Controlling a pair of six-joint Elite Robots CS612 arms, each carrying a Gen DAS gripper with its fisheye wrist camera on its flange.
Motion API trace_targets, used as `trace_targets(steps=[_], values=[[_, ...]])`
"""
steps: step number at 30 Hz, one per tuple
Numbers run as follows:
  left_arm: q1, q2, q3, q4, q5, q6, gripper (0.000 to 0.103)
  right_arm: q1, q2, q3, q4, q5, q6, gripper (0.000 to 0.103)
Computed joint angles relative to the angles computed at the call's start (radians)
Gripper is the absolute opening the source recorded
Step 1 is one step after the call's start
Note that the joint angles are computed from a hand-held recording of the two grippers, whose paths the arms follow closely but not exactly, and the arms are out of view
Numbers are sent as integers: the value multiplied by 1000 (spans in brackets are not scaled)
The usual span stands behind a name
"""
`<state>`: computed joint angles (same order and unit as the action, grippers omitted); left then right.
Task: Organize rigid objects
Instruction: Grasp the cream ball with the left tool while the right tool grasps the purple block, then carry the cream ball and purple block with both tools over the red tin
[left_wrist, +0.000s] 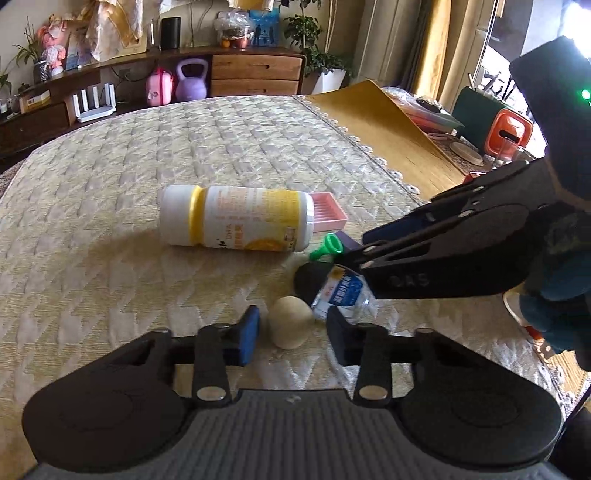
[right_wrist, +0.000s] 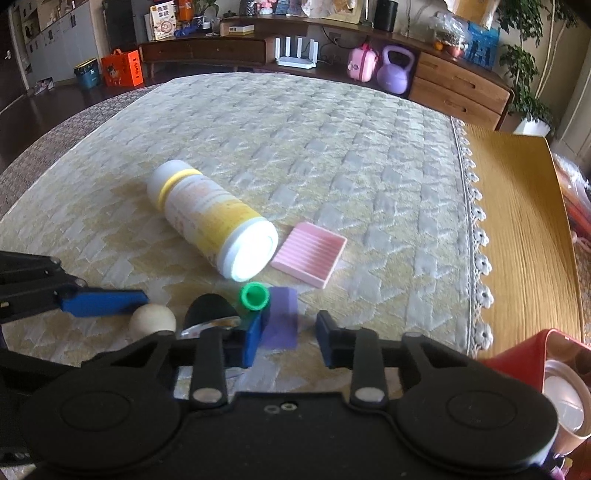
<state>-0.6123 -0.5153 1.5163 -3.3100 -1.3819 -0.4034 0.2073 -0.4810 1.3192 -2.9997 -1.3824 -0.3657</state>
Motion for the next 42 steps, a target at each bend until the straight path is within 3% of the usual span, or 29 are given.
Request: trace_targets(steps=[5,13,27,42], values=[[0,0,1,0,0,-6,33,4,-1,10,-29,-13,-7,20],[1,-12,7,22,-1,-31,26,-13,-25,54,-61,11,47,20],[-18,-51,43,43,26,-39,25,-71,-138,249,-163,70,87,20],[-54,-105,71,28,-7,-17,25,-140,-227,408,-287,96,157,20]])
